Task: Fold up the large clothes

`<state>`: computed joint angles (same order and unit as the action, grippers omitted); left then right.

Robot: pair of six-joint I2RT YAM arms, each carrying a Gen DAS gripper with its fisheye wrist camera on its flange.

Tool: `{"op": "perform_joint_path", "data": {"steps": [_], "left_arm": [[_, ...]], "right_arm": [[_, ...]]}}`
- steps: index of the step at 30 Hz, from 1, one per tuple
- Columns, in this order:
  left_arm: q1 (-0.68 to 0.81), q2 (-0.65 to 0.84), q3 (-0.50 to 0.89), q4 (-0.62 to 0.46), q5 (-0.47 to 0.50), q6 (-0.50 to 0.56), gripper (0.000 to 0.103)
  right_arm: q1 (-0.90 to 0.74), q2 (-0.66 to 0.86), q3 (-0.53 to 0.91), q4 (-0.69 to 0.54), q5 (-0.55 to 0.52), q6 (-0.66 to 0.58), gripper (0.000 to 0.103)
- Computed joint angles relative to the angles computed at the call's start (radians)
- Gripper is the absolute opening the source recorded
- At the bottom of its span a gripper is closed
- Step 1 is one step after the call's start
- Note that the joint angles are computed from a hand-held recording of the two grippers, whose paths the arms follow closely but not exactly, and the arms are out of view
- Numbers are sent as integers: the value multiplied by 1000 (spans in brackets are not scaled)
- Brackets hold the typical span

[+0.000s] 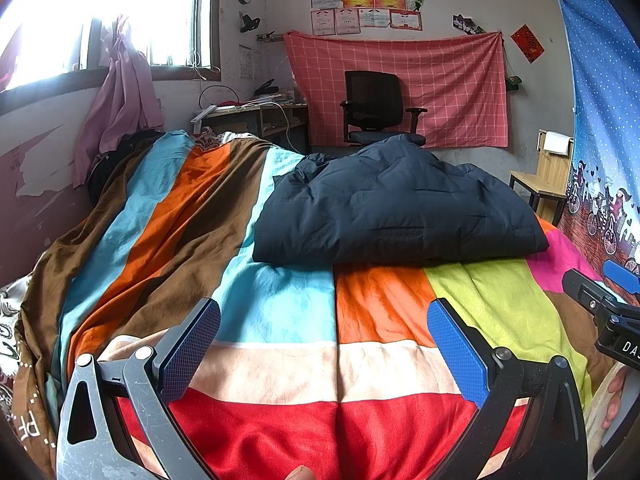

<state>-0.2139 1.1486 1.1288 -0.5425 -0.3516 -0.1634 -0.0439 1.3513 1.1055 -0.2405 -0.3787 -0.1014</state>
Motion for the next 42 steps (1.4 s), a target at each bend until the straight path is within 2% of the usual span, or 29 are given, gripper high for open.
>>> {"op": "perform_joint_path", "data": {"steps": [32, 42], "left_arm": [[-3, 3, 5, -4, 1, -21, 101], [-11, -10, 2, -9, -27, -39, 101]], "right_arm": [[0, 0, 3, -3, 0, 1, 103], [0, -1, 4, -5, 0, 1, 103]]}}
